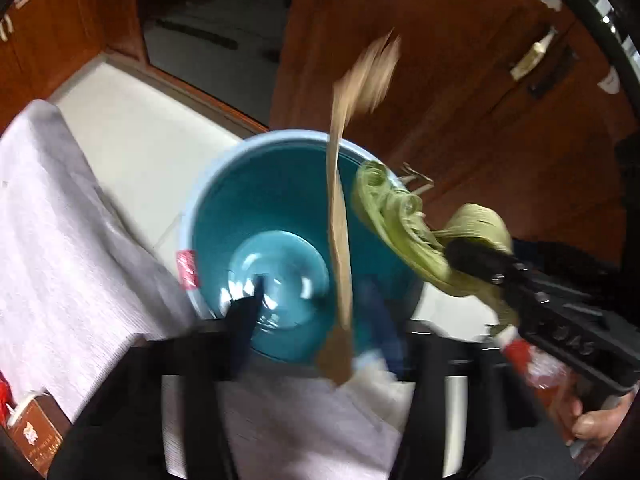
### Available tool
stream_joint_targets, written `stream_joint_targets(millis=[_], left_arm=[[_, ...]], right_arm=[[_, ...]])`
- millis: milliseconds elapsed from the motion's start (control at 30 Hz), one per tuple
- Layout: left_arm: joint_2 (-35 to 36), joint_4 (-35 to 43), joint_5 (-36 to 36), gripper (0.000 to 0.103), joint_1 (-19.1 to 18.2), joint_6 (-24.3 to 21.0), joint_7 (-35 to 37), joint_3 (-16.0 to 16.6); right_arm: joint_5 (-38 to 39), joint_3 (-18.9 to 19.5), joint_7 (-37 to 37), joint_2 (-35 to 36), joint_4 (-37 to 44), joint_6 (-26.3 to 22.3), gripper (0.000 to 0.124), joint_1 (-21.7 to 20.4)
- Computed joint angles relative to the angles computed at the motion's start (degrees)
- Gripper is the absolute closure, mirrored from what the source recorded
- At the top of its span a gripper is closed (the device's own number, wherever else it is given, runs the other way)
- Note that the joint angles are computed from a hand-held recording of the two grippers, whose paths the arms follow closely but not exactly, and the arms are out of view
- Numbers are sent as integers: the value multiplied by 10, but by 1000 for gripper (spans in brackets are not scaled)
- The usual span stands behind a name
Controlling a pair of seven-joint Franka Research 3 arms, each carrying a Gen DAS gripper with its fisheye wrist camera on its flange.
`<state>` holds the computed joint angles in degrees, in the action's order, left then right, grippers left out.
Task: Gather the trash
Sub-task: 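Open both grippers to drop the paper strip and ribbon into the bin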
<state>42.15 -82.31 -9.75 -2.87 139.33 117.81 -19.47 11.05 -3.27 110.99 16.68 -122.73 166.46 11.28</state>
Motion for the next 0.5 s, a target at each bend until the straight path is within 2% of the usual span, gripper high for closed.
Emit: stream_joint_targets(millis=[167, 267, 333, 367, 400, 433, 500], left_arm=[[-14, -21, 8, 38, 3, 20, -1, 6], [-32, -41, 9, 29, 14, 26, -1, 9], [-50, -64, 5, 22, 21, 35, -3, 8], [-57, -72, 1, 19, 27, 37, 0, 7], [-67, -83, -3, 13, 32, 41, 2, 5], [-76, -92, -8, 9, 36, 47, 5, 4], [-91, -111, -18, 7, 46, 61, 14, 1]], right_arm=[[2, 1, -7, 16, 19, -4, 92, -3], [9, 6, -16, 24, 27, -8, 89, -6], [18, 13, -23, 32, 37, -11, 75, -8], [31, 22, -32, 34, 41, -9, 55, -14], [36, 22, -31, 35, 42, -4, 46, -12], [34, 18, -26, 35, 44, -2, 46, -6], [30, 14, -22, 31, 45, -5, 46, 2]])
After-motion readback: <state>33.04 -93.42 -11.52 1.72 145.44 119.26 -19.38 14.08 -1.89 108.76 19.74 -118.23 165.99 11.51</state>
